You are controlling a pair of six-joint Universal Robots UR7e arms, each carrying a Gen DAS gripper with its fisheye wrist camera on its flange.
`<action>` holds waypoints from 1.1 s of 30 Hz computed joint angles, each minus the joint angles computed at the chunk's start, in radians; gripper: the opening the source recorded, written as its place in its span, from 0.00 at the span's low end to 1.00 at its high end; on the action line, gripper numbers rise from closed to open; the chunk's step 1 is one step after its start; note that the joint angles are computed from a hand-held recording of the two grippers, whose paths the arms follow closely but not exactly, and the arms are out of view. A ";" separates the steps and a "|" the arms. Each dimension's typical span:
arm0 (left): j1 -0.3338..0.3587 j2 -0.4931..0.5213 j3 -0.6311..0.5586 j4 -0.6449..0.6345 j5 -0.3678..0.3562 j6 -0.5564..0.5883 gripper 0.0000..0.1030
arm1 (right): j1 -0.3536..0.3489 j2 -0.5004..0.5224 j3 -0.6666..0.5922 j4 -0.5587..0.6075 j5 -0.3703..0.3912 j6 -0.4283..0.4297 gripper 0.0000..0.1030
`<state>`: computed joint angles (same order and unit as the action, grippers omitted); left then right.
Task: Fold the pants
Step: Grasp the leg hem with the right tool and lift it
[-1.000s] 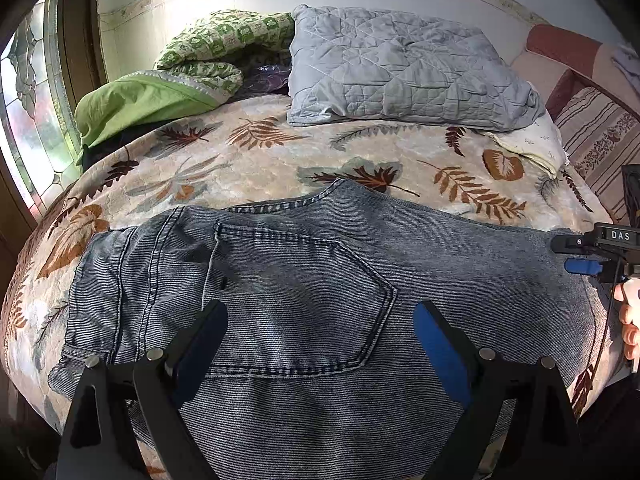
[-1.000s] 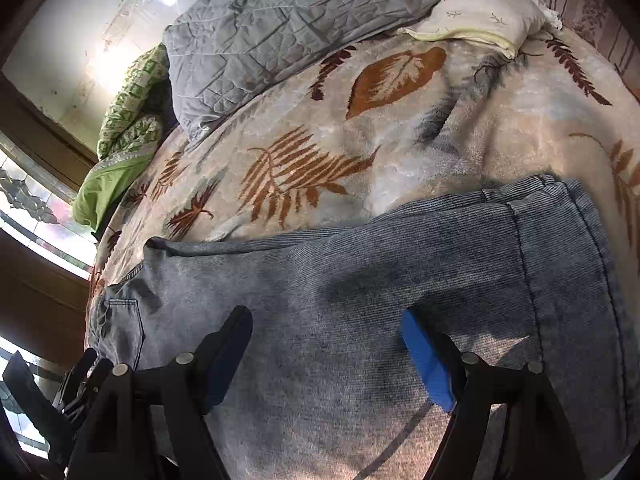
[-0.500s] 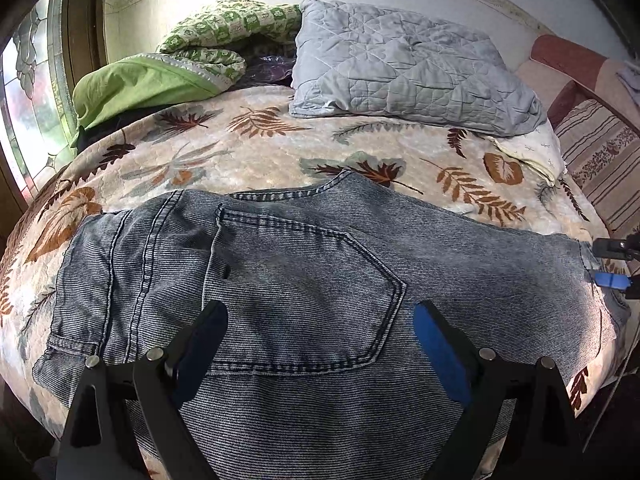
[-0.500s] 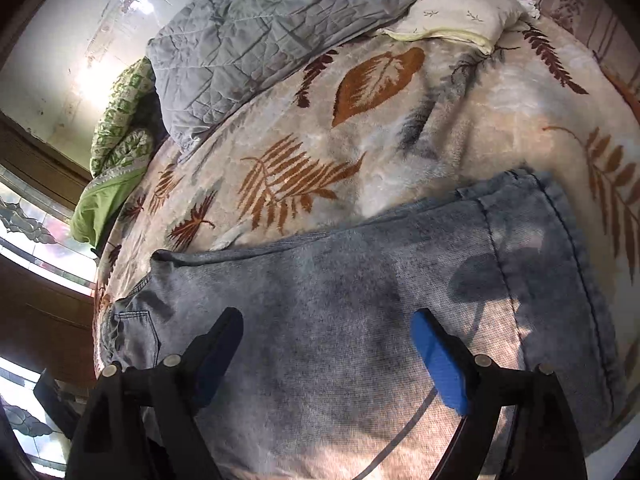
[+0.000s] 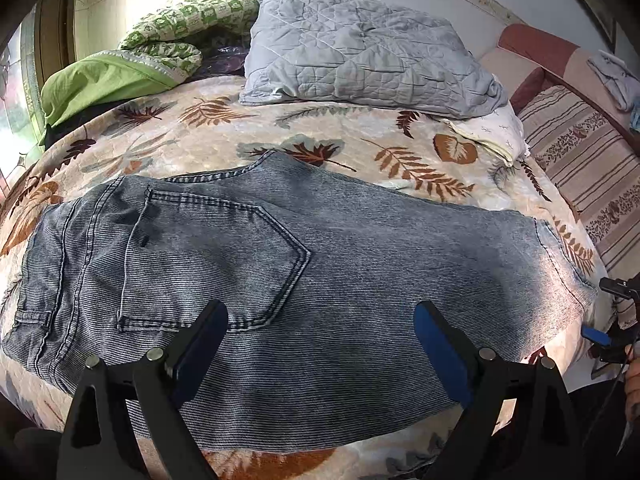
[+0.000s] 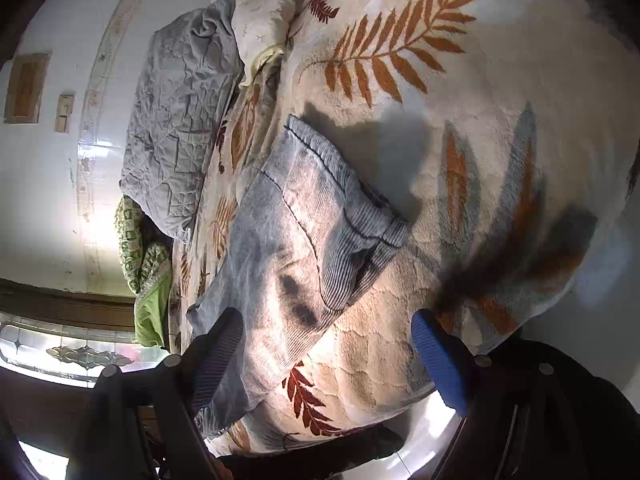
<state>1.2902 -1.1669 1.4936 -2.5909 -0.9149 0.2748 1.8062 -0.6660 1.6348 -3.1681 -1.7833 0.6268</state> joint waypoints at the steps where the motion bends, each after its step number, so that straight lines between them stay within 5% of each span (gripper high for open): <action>1: -0.004 -0.001 0.003 0.000 0.003 -0.001 0.91 | -0.006 0.005 -0.007 -0.012 0.001 0.002 0.86; 8: -0.025 0.004 0.008 0.004 0.014 -0.020 0.91 | -0.014 0.044 -0.069 -0.026 -0.044 -0.020 0.82; 13: -0.040 0.028 -0.001 0.009 0.001 -0.006 0.91 | -0.003 0.055 -0.099 0.011 -0.119 -0.014 0.65; 25: -0.083 0.137 -0.060 0.044 -0.021 -0.011 0.91 | -0.011 0.048 -0.085 -0.002 -0.106 0.009 0.65; 33: -0.094 0.162 -0.063 0.066 0.011 -0.015 0.91 | 0.012 0.056 -0.120 0.106 -0.220 -0.015 0.34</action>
<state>1.1958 -1.0052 1.4303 -2.5248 -0.9042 0.2602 1.8186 -0.6098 1.5148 -3.0622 -2.0030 0.6121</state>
